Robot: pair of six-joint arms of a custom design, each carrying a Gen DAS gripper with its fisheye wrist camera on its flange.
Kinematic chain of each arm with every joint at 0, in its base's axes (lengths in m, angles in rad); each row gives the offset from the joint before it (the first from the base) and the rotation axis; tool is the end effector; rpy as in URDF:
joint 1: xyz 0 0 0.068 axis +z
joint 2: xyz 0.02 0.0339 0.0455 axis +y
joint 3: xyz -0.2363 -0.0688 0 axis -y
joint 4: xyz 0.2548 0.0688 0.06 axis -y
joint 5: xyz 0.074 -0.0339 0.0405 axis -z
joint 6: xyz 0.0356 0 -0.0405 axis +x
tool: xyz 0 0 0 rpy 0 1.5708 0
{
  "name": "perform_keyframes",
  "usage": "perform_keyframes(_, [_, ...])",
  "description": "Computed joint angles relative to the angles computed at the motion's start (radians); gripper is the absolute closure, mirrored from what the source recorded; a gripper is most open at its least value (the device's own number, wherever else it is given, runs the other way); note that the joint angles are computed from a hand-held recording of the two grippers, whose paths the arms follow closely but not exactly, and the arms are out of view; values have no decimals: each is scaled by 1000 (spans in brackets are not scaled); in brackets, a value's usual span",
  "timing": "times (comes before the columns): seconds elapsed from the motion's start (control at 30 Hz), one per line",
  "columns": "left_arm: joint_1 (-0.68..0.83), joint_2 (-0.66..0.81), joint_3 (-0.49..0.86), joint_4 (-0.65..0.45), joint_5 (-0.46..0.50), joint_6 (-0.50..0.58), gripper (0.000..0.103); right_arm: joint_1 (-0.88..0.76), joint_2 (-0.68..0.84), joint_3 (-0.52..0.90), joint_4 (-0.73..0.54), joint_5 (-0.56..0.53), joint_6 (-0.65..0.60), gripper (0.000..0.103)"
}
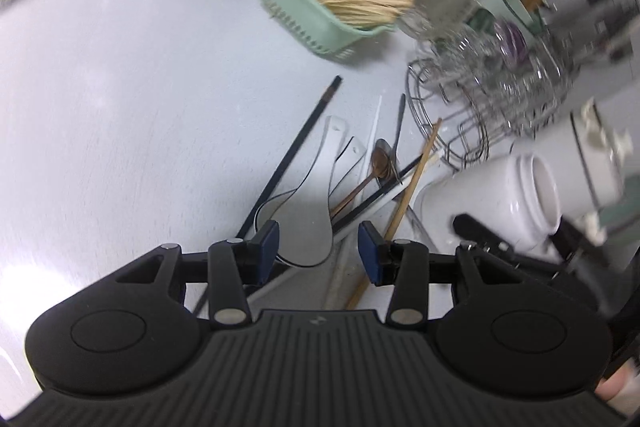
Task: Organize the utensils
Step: 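Grasp the white ceramic spoon with the left tool while the right tool holds the mug, then tilt the left tool and drop the ceramic spoon into the mug held by the right tool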
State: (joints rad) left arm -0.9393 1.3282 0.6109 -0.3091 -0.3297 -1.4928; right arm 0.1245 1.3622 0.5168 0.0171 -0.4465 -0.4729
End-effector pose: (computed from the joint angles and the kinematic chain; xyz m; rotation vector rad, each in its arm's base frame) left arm 0.1572 -0.1954 0.1285 -0.8265 2.4680 -0.5303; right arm 0.2528 0.0471 0.1157 -0.8772 2.1532 0.3616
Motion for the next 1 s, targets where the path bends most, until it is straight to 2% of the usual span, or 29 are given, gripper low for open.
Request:
perform_keyframes(0.23, [53,-19,-83,94,71,-115,54,4,1,-2,6,7,-1,11])
perform_keyframes(0.37, [52,1,-65,71,70,-126,54,4,1,-1,5,6,-2,11])
perform_keyframes(0.6, [41,64,3,15,72,-49,53,5,1,-2,6,7,0,11])
perform_keyframes(0.9, [41,238,204,-132,90,141,55,5,0,-4,8,7,-1,11])
perform_keyframes(0.93, [38,257,229,-154,87,156,58,6,0,-3,8,8,-1,11])
perform_keyframes(0.97, [35,274,252,-178,84,172,70,6,0,-3,8,8,-1,11])
perform_keyframes(1.0, [33,289,270,-200,82,179,74,7,1,-3,9,8,-1,11])
